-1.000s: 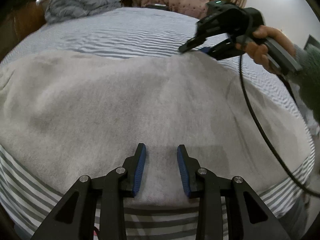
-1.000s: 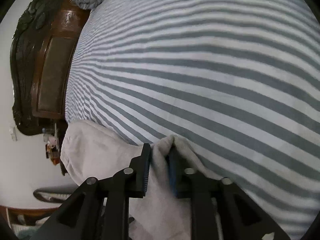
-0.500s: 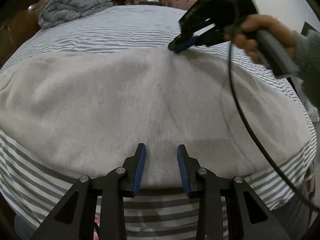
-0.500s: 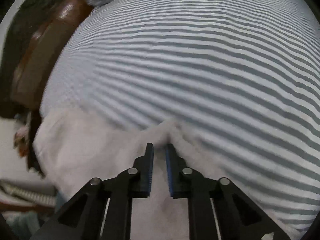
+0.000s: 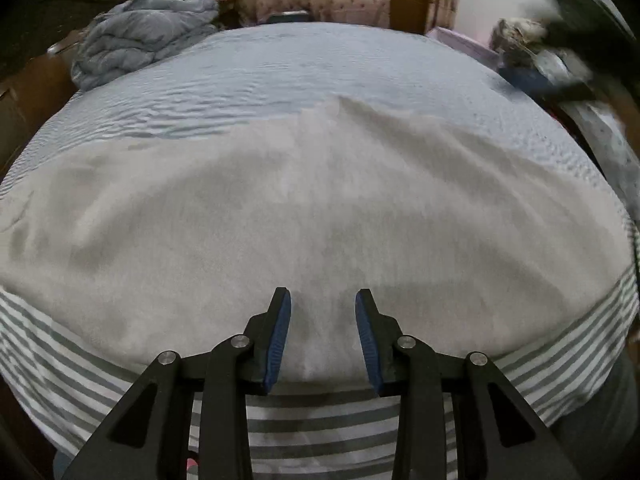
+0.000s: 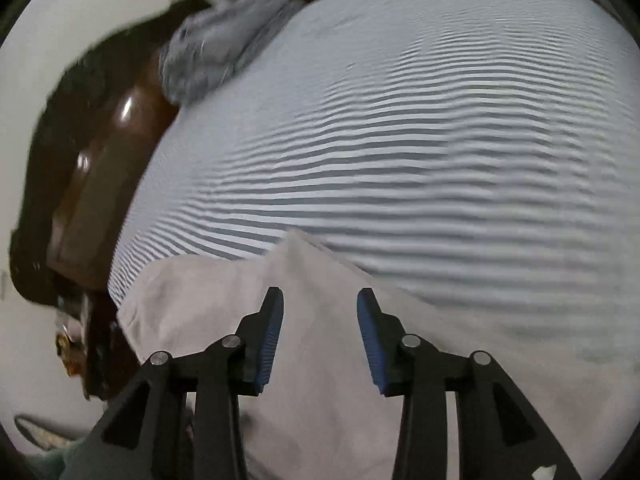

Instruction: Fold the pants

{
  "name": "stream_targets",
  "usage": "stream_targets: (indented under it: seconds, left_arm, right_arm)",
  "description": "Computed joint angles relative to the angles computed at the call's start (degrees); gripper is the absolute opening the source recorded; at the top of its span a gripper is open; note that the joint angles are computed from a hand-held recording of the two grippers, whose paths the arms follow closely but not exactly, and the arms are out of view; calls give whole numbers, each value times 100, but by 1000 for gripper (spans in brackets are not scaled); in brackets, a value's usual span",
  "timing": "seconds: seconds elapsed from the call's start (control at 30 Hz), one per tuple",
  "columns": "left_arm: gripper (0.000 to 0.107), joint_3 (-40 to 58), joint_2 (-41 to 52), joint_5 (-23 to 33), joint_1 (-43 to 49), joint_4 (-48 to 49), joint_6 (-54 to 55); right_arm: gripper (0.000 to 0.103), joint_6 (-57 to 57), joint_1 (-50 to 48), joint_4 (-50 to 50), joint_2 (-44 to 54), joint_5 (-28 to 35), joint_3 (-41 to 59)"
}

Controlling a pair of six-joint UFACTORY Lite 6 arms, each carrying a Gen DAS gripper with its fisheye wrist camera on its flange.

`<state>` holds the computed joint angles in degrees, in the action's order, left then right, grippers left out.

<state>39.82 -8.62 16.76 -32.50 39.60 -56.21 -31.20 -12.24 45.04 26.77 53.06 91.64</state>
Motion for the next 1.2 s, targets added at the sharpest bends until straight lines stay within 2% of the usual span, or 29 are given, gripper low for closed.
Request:
stream_targets:
  seconds: [0.1,0.13,0.2,0.33,0.47,0.73,0.8,0.87,0.9,0.93,1.0,1.2]
  left_arm:
    - [35,123,-175,259,-203,105,-251]
    - [35,180,-174,312,-233,140,-268]
    - [36,319,-166,493,-466,230,-394]
    - [37,715,212,708,-809,103,-273]
    - [38,1156,672,823,-1193,-452,36]
    - [41,1928,1492,1189,-1635,-510,45]
    - [41,2043,1639,1223,-1619,-566,59]
    - [41,2140,1789,1304,-1639,-482,-88]
    - [41,2147,1837,1293,-1624,-464,-105]
    - [41,2157,1896,1320,-1615,-439,-129]
    - [41,2126,1980,1333,-1590,-418,-162]
    - [46,1986,2067,1322,-1645,16,-599]
  right_arm:
    - [37,-843,-1735,-49,-1291,309,-1799]
    - [37,-1256,-2334,97,-1482,473,-2175]
    - [37,-1480,-3533,-85,-1881,388,-2856]
    - [37,-2423,-5785,-21,-1744,944,-3261]
    - [37,-2889,-6998,-41,-1277,1100,-3349]
    - [37,-3415,-7457,596,-214,1116,-3435]
    - [37,-3469,-7389,867,-131,856,-3537]
    - [31,-3510,-7267,1213,-60,662,-3490]
    - [20,-3450,-7169,1271,4,565,-3360]
    - [14,-3265,-6966,1263,1,310,-3253]
    - [11,-3201,-6799,1375,88,353,-3050]
    - [11,-2925,-6415,1289,83,287,-2679]
